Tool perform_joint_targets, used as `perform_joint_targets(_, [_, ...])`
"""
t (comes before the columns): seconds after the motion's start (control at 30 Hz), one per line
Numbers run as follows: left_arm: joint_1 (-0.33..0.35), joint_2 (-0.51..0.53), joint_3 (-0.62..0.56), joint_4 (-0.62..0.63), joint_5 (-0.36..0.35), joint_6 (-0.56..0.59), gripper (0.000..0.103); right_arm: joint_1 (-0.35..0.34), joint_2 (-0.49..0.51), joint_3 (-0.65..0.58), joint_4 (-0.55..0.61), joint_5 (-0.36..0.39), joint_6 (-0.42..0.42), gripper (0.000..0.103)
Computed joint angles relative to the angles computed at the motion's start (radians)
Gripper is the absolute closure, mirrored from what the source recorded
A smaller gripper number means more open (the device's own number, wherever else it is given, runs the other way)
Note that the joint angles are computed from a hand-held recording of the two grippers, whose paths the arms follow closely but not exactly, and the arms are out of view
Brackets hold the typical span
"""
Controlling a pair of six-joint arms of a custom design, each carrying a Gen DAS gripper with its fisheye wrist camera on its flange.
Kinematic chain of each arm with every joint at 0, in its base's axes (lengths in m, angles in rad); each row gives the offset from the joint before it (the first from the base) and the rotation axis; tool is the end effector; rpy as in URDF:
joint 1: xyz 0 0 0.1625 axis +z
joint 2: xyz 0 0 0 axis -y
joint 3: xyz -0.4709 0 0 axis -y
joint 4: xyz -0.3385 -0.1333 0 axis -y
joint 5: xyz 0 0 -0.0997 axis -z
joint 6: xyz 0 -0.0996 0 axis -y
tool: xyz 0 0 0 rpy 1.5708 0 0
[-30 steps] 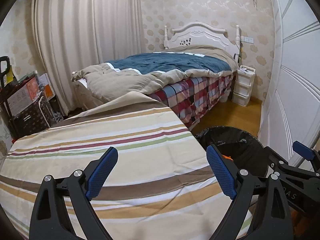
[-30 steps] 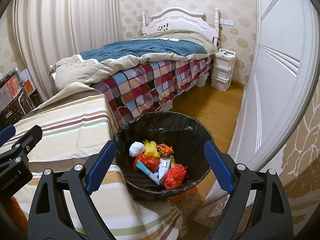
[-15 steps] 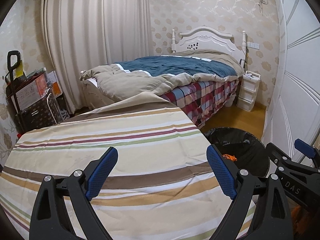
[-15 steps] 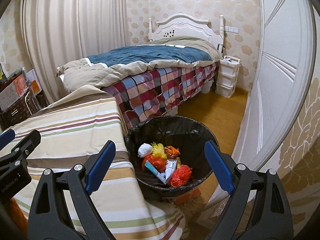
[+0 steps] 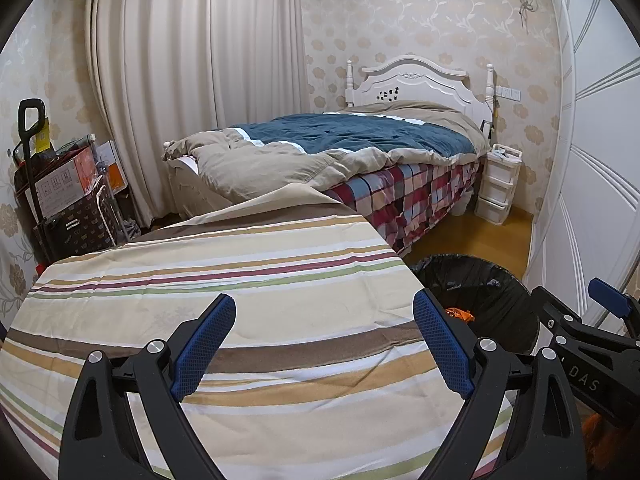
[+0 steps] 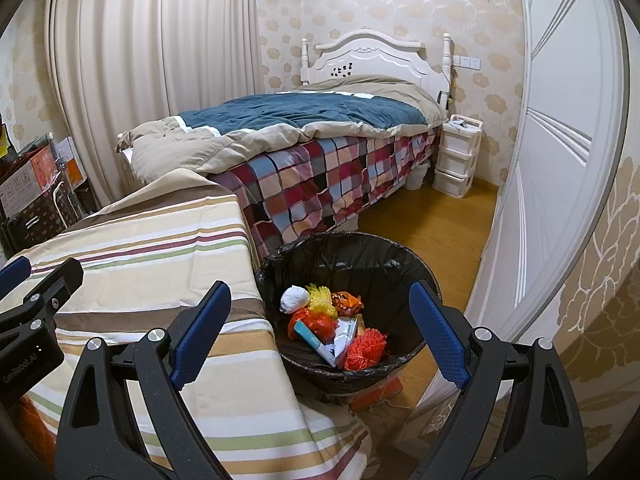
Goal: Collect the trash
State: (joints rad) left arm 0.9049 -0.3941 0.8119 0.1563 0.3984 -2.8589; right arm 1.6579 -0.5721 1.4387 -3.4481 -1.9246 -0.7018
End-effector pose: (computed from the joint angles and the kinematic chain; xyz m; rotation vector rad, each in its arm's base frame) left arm -0.2693 -0.7072 0.1013 0.2502 1.9512 -1.2223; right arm 0.1634 -0.7358 0.1943 0.6729 -2.2077 1.0870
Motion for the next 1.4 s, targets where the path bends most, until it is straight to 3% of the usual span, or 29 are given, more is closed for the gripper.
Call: perform_joint_targets(1.4, [-0.004, -0.013, 0.011, 0.035, 0.007, -0.041, 0.013, -0.001, 0.0, 0.006, -0.008, 0.002, -0.002, 0.014])
